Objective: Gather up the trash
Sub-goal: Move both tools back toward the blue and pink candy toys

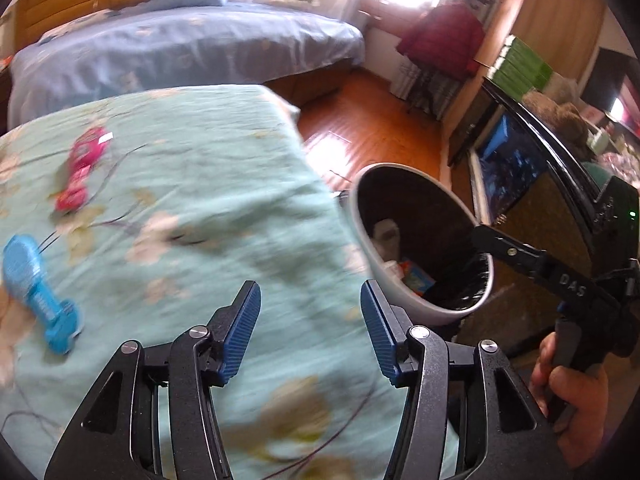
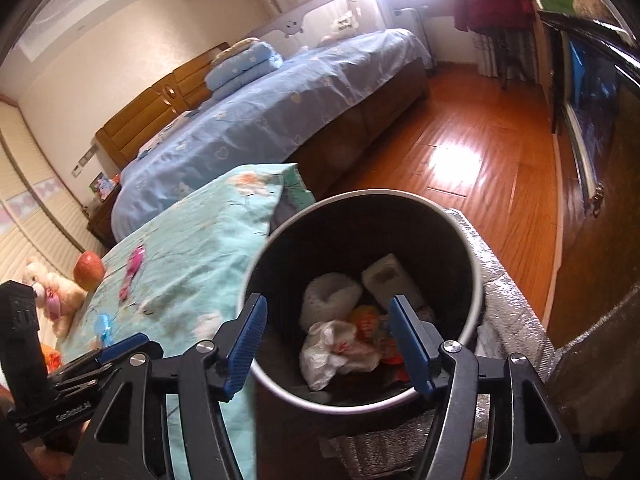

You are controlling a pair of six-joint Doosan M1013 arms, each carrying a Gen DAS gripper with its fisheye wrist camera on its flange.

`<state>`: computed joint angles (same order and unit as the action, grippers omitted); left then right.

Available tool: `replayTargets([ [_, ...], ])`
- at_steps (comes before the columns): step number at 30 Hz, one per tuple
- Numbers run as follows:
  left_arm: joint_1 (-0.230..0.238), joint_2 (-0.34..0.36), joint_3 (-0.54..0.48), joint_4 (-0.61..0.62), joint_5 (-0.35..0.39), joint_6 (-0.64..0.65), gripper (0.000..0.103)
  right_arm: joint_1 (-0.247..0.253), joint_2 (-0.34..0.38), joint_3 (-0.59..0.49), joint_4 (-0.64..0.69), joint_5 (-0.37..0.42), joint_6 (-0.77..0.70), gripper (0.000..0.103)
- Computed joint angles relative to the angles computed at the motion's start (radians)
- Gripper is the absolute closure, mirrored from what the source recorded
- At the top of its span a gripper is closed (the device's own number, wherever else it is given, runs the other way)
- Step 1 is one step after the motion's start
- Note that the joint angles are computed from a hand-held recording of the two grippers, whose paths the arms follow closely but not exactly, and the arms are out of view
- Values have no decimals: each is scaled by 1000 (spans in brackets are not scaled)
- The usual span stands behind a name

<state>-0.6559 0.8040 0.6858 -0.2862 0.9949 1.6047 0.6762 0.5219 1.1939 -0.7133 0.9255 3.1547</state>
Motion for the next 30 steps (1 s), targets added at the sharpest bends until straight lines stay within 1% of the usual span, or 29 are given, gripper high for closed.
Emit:
replayTargets([
  [8, 28, -85, 150, 69, -116, -68, 50, 17, 44, -75, 12, -17, -73, 38],
  [11, 36, -118, 206, 121, -167, -118, 50, 21, 62, -105, 27, -25, -107, 38],
  [13, 39, -129, 222, 160, -184, -156, 50, 24, 79, -132, 44, -31, -141, 38],
  [14, 39, -137, 234, 204, -193, -197, 50, 25, 85, -142, 49, -30, -151, 38],
  [16, 36, -136, 232, 301, -179, -268, 50, 28, 101, -169, 66, -33, -181, 38],
  [18, 36, -127, 221, 364, -157, -310, 50, 29, 117, -196, 81, -33, -206, 38],
  [26, 46, -65, 141, 426, -53, -363, 51, 31, 187, -318, 140, -22, -315, 38],
  [27, 47, -64, 141, 429, -50, -365, 51, 31, 198, -337, 149, -20, -330, 38],
  [30, 54, -65, 146, 440, -60, -352, 56, 30, 222, -380, 170, -15, -365, 38],
])
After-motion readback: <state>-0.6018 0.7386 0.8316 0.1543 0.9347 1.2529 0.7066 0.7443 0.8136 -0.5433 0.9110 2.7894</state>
